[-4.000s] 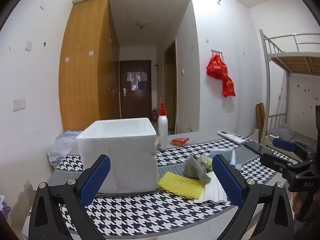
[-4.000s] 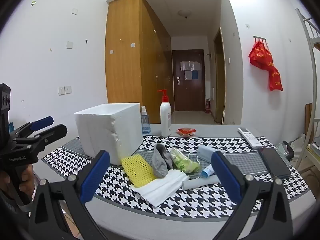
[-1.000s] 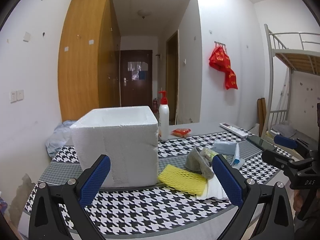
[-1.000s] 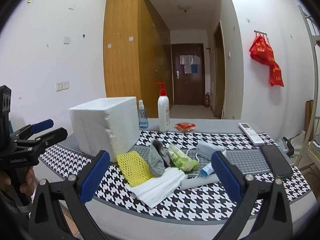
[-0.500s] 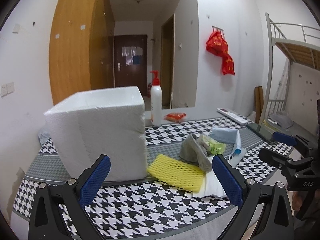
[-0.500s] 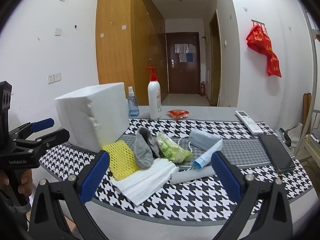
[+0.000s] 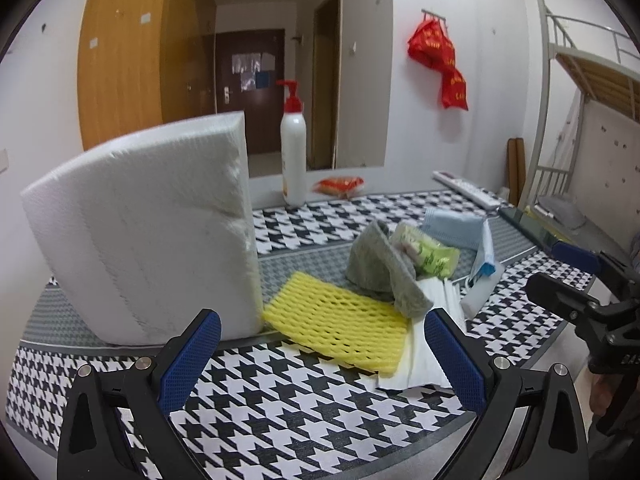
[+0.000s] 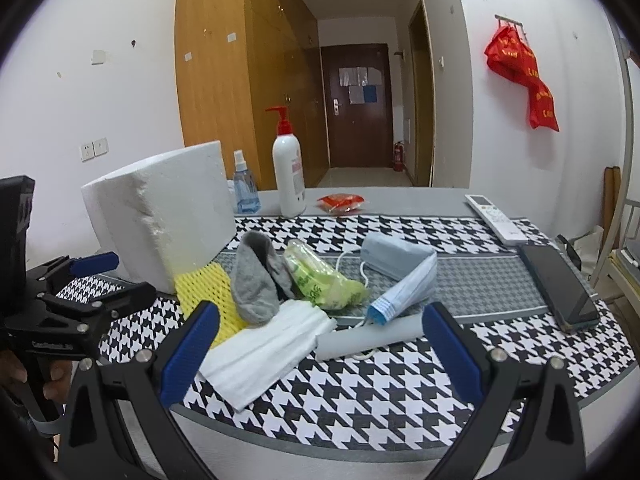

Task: Organize soft objects
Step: 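Reach the left tool to the yellow foam net and grasp it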

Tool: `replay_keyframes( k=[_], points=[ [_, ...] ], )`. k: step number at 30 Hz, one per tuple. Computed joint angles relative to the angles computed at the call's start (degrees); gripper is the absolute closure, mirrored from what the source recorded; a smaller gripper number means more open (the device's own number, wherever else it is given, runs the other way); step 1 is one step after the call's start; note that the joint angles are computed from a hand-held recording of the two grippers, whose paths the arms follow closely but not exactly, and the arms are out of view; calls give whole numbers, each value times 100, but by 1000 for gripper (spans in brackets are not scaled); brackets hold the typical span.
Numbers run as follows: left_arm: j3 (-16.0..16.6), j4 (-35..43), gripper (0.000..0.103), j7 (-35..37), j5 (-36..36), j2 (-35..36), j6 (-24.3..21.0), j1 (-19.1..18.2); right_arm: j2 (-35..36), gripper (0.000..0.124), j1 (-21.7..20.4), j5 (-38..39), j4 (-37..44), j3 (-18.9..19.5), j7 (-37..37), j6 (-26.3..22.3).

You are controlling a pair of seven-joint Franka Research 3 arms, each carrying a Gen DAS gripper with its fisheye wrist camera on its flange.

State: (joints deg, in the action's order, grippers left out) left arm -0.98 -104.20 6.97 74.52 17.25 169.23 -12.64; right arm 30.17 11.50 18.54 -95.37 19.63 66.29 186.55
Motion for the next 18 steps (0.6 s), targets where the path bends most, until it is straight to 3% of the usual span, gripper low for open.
replay_keyframes(
  k=[11,18],
  points=[
    [-199,338,2,1949,-2143,552,-132,143,367,21,-106,144,543,170,-336,-430],
    [-307,663,15,3017,-3308,891,-337,146,528,21,-167,394,816,286,-682,-627]
  ],
)
